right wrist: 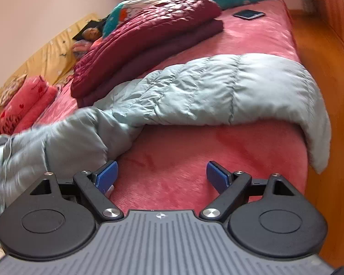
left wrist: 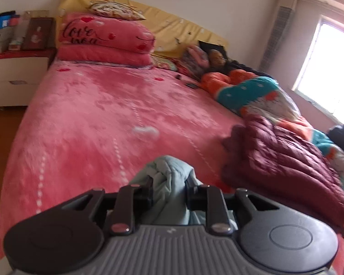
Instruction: Fold large clothes
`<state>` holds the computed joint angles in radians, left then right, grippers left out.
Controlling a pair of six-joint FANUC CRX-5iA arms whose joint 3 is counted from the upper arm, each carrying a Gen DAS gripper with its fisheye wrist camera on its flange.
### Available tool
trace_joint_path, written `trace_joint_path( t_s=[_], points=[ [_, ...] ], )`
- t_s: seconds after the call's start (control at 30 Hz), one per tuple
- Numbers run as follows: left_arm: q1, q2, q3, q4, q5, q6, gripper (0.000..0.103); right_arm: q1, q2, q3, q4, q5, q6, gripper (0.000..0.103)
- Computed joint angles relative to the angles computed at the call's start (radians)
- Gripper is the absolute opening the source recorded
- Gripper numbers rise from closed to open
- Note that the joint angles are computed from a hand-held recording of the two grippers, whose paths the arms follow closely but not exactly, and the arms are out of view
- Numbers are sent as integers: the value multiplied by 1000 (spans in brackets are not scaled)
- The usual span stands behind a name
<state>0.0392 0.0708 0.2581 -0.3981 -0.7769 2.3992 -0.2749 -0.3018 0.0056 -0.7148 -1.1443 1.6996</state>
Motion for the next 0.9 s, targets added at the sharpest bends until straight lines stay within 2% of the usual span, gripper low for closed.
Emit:
trace_joint_path(
  t_s=[0.13,0.2,0.23,0.27,0.33,0.47,0.63,0.8,0.83,0.9],
  points=[
    [13,54,27,-17,-12,-26,36,43,-1,-4,14,5,42,103],
    [19,65,21,-3,-8,-55,46,45,6,2,-14,-16,75,103],
    [23,65,11,3,1,-64,58,34,14,12,-38,-37,97,103],
    [33,64,-1,20,15,-78,69,29,24,21,-63,-54,113,103],
    [51,47,-37,70,38,-113,79,4,40,36,-135,-102,158,103],
    [98,-4,-124,203,101,-221,91,-22,76,68,-235,-186,215,103],
    [143,-112,-249,339,165,-335,99,15,97,81,-269,-226,238,103],
    [162,-226,-331,401,142,-448,99,60,114,91,-283,-239,234,103],
    [167,-257,-358,416,143,-472,100,73,112,88,-278,-231,240,101],
    [170,-311,-401,422,127,-496,100,87,119,89,-282,-228,242,84]
  ],
)
